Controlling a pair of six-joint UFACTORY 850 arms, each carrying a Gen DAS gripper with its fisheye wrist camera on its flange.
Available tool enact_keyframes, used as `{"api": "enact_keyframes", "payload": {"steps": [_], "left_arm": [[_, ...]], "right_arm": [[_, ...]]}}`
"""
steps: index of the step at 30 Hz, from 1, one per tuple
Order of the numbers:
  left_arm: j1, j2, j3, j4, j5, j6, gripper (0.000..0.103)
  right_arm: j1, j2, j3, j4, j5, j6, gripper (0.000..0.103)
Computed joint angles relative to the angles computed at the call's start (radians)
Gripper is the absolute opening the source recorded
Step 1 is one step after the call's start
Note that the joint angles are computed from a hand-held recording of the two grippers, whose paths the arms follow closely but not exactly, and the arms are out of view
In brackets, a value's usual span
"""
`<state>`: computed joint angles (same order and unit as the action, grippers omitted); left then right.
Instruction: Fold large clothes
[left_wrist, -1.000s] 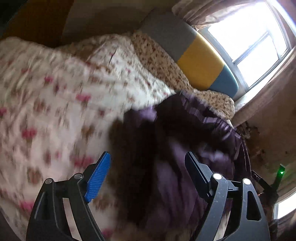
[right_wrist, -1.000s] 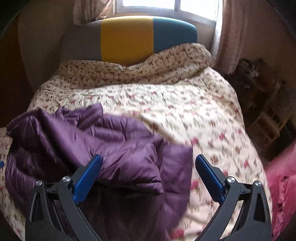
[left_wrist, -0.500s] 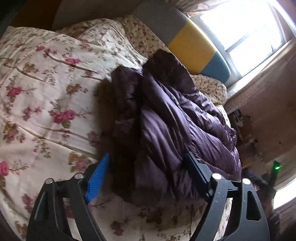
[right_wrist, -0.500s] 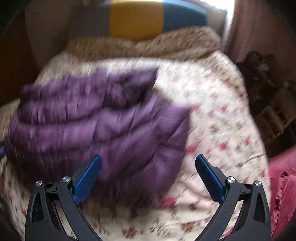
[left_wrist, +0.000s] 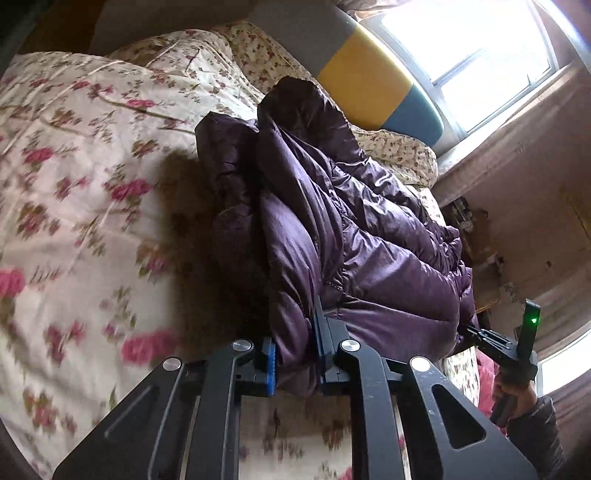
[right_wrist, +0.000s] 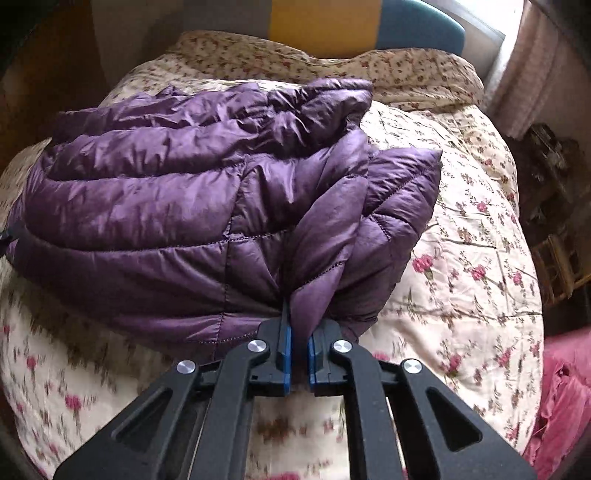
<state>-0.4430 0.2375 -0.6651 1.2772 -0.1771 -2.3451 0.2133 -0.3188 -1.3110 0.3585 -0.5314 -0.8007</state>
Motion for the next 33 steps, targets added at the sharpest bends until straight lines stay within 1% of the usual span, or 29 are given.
{"api": "enact_keyframes", "payload": {"steps": [4, 6, 9, 10, 11, 12, 13, 15, 17, 18, 19, 20, 21, 22, 23, 24, 25, 26, 28, 30, 31, 32, 33], "left_arm": [[-0.088, 0.070, 0.043, -0.105, -0.066, 0.068, 0.015], [-0.143, 0.108, 0.068, -0.126, -0.103, 0.061, 0.015], [-0.249, 0.162, 0.105, -0.152, -0.172, 0.030, 0.015], [-0.290, 0.182, 0.118, -0.148, -0.197, 0.001, 0.015], [-0.315, 0.191, 0.122, -0.155, -0.213, -0.005, 0.015], [-0.369, 0.209, 0.131, -0.157, -0.252, -0.031, 0.015], [-0.404, 0.220, 0.136, -0.159, -0.276, -0.046, 0.015], [-0.465, 0.225, 0.133, -0.190, -0.333, -0.033, 0.015], [-0.512, 0.225, 0.119, -0.235, -0.391, 0.000, 0.019], [-0.517, 0.224, 0.110, -0.253, -0.415, 0.022, 0.024], [-0.525, 0.234, 0.109, -0.261, -0.437, 0.030, 0.038], [-0.527, 0.247, 0.109, -0.248, -0.455, 0.021, 0.047], [-0.532, 0.261, 0.107, -0.222, -0.496, -0.005, 0.061], [-0.524, 0.270, 0.104, -0.205, -0.514, -0.009, 0.062], [-0.503, 0.281, 0.101, -0.187, -0.516, -0.003, 0.062], [-0.487, 0.285, 0.100, -0.175, -0.513, -0.003, 0.062], [-0.455, 0.283, 0.094, -0.161, -0.500, -0.002, 0.062], [-0.414, 0.276, 0.087, -0.149, -0.464, 0.009, 0.062], [-0.346, 0.246, 0.064, -0.147, -0.417, 0.040, 0.062], [-0.260, 0.214, 0.045, -0.167, -0.322, 0.070, 0.062], [-0.233, 0.200, 0.036, -0.179, -0.303, 0.073, 0.062], [-0.184, 0.173, 0.020, -0.200, -0.259, 0.100, 0.062], [-0.157, 0.159, 0.009, -0.227, -0.238, 0.133, 0.061]], "right_arm": [[-0.020, 0.097, 0.111, -0.001, -0.003, -0.080, 0.005], [-0.033, 0.150, 0.175, -0.009, -0.001, -0.117, 0.005], [-0.051, 0.232, 0.274, -0.037, 0.002, -0.152, 0.005], [-0.055, 0.250, 0.295, -0.049, 0.010, -0.162, 0.005], [-0.058, 0.293, 0.342, -0.078, 0.023, -0.166, 0.005], [-0.058, 0.314, 0.365, -0.101, 0.034, -0.163, 0.005], [-0.054, 0.347, 0.401, -0.145, 0.058, -0.152, 0.005], [-0.048, 0.396, 0.455, -0.204, 0.092, -0.138, 0.007], [-0.046, 0.423, 0.480, -0.240, 0.112, -0.114, 0.013], [-0.049, 0.424, 0.475, -0.218, 0.113, -0.131, 0.023], [-0.058, 0.431, 0.469, -0.168, 0.101, -0.169, 0.039], [-0.068, 0.429, 0.456, -0.118, 0.089, -0.204, 0.049], [-0.076, 0.434, 0.450, -0.070, 0.086, -0.238, 0.063], [-0.076, 0.435, 0.440, -0.036, 0.083, -0.259, 0.066], [-0.078, 0.429, 0.422, 0.008, 0.078, -0.277, 0.067], [-0.078, 0.414, 0.398, 0.048, 0.071, -0.276, 0.072], [-0.078, 0.389, 0.366, 0.094, 0.057, -0.273, 0.076], [-0.073, 0.371, 0.342, 0.116, 0.047, -0.260, 0.076], [-0.063, 0.289, 0.261, 0.146, 0.049, -0.190, 0.076], [-0.056, 0.214, 0.188, 0.168, 0.023, -0.108, 0.077], [-0.051, 0.166, 0.144, 0.169, 0.010, -0.055, 0.077], [-0.045, 0.132, 0.110, 0.159, 0.000, -0.010, 0.077], [-0.040, 0.090, 0.074, 0.150, -0.005, 0.044, 0.077]]}}
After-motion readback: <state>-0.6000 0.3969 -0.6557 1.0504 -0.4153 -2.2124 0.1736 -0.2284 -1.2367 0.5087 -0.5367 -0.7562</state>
